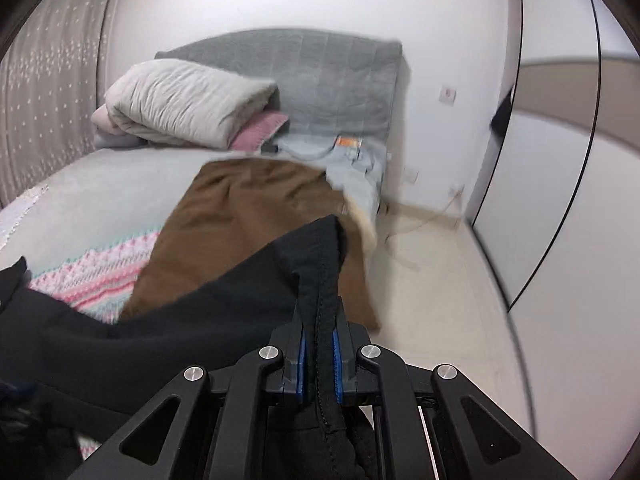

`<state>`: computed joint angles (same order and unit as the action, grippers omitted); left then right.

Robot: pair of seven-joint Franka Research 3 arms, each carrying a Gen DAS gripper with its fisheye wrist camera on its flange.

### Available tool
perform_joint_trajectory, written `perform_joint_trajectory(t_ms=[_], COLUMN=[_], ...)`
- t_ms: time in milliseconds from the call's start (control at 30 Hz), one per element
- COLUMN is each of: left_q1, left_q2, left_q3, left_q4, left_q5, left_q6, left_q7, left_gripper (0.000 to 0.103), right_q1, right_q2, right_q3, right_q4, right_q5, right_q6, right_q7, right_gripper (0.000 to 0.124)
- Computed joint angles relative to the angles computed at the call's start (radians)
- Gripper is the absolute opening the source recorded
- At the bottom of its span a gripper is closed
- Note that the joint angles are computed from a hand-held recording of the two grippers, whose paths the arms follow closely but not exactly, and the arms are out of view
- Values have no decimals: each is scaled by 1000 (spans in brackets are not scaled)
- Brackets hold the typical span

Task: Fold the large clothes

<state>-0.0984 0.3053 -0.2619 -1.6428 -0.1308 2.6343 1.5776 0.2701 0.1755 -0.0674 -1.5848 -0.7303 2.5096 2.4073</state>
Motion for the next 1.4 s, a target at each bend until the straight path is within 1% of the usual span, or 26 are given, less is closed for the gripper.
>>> perform_joint_trajectory(t_ms=[100, 133, 200, 267, 400, 433, 500, 533, 567, 600, 633, 667, 700, 733, 767, 833, 867, 933, 1000, 1067, 1100, 1167, 1200, 1233, 1300, 1400], left_q1=[28, 34, 32, 32, 47, 62, 66, 45, 23, 1, -19, -52, -70, -75, -65, -22, -11, 4, 18, 26, 31, 39, 12, 21, 12, 10], left_q2=[-11, -22, -39, -62, -87, -85, -69, -41, -7, 37, 75, 112, 124, 118, 116, 94, 80, 43, -8, -71, -126, -216, -230, -280, -326, -404], left_q3=[-16, -17, -12, -13, -36, -59, -74, -57, -36, -17, 1, 29, 42, 39, 25, -24, -31, -36, -36, -24, -13, 7, 39, 45, 71, 107], left_q4=[-4, -16, -33, -58, -87, -84, -67, -31, 13, 76, 136, 189, 207, 195, 196, 178, 166, 140, 94, 37, -15, -101, -118, -162, -192, -244], left_q5=[-61, -74, -81, -101, -207, -272, -321, -284, -230, -168, -109, -23, 30, 64, 64, 2, -17, -49, -85, -107, -115, -125, -120, -113, -81, -39], left_q6=[-15, -14, -5, 26, 150, 188, 219, 204, 160, 82, -4, -73, -92, -66, -64, -67, -75, -108, -127, -147, -159, -176, -160, -173, -211, -277], left_q7=[35, 49, 57, 67, 122, 164, 197, 161, 113, 67, 25, -31, -55, -51, -42, 8, 18, 27, 58, 85, 99, 115, 113, 110, 88, 49], left_gripper=[58, 58, 58, 58, 58, 58, 58, 58, 59, 60, 60, 60, 60, 61, 61, 61, 61, 61, 62, 63, 67, 76, 80, 82, 83, 83], right_q1=[-2, -8, -28, -45, -79, -84, -84, -83, -81, -72, -69, -67, -58, -48, -46, -55, -53, -30, -17, -7, 1, 30, 44, 60, 89, 128], right_q2=[-65, -103, -179, -248, -292, -284, -243, -212, -166, -130, -63, 2, 50, 75, 75, 36, 14, -20, -58, -87, -95, -115, -121, -130, -138, -148], right_q3=[1, 5, 28, 63, 161, 178, 185, 174, 160, 147, 130, 117, 104, 90, 77, 63, 61, 58, 79, 109, 120, 151, 161, 173, 192, 208], right_q4=[-141, -200, -279, -312, -232, -203, -130, -97, -55, -27, 28, 84, 127, 145, 130, 54, 15, -38, -97, -144, -166, -203, -207, -214, -215, -209], right_q5=[-61, -84, -127, -230, -475, -524, -570, -551, -511, -461, -370, -290, -249, -226, -195, -111, -70, -22, 91, 249, 315, 439, 484, 532, 618, 658], right_q6=[43, 88, 162, 195, 183, 171, 144, 135, 109, 73, 18, -56, -137, -189, -195, -104, -64, -30, 29, 86, 108, 113, 101, 84, 53, 7], right_q7=[67, 93, 141, 187, 229, 235, 218, 198, 156, 106, 27, -37, -65, -70, -55, -41, -48, -83, -175, -306, -361, -461, -497, -529, -584, -603], right_gripper=[9, 9, 9, 9, 9, 9, 9, 10, 10, 11, 16, 17, 18, 21, 21, 27, 30, 45, 52, 59, 64, 66, 66, 66, 66, 69])
